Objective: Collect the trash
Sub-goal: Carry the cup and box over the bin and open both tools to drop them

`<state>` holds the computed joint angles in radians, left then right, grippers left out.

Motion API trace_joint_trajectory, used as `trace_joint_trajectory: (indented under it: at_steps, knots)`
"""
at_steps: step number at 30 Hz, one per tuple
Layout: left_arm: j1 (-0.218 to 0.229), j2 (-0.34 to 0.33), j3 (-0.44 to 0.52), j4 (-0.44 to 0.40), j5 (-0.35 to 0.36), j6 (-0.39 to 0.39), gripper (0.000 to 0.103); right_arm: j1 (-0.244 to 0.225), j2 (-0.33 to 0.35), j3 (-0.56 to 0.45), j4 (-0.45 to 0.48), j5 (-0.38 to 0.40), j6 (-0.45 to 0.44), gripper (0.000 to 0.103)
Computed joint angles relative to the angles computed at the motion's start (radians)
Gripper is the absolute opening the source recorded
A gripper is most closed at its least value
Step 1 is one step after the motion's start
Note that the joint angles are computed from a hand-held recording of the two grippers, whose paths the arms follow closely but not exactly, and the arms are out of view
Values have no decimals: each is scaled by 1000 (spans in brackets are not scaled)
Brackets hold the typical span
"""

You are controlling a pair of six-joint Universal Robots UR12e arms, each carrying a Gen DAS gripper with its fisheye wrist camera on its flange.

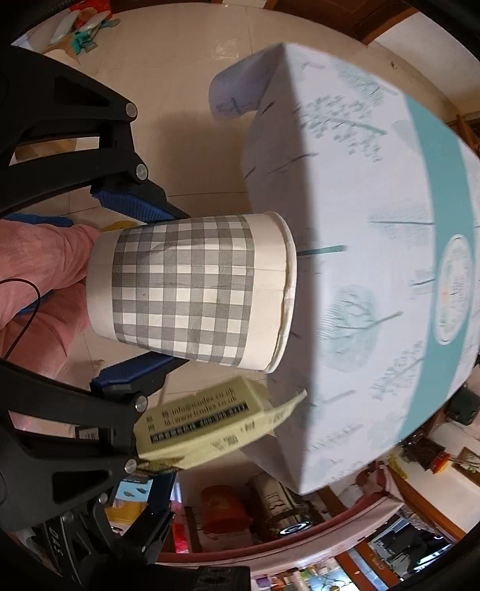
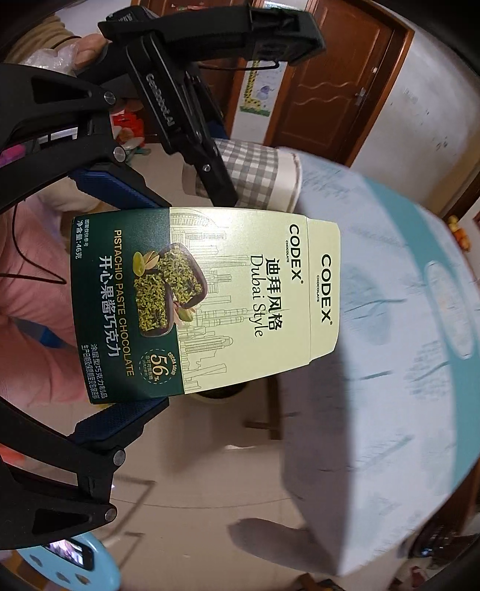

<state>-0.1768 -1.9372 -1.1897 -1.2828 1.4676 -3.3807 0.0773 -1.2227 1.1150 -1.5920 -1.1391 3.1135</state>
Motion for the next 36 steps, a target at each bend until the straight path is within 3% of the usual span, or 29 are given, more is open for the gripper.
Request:
trace_joint_trajectory:
  at_steps: [9,18,28,36]
  knots:
    - [28,-49,-136,104,-51,10,63,19,57,91,23,-13,53,93]
    - [32,-139,-240,322,-9,32,63,40,175,162,-87,-9,161,94]
    - [29,-225,-285,421,10,40,64,59,284,180,-208,-65,181,94]
    - [45,-243,-316,468,25,81,65,41,311,206,-354,-21,267,99]
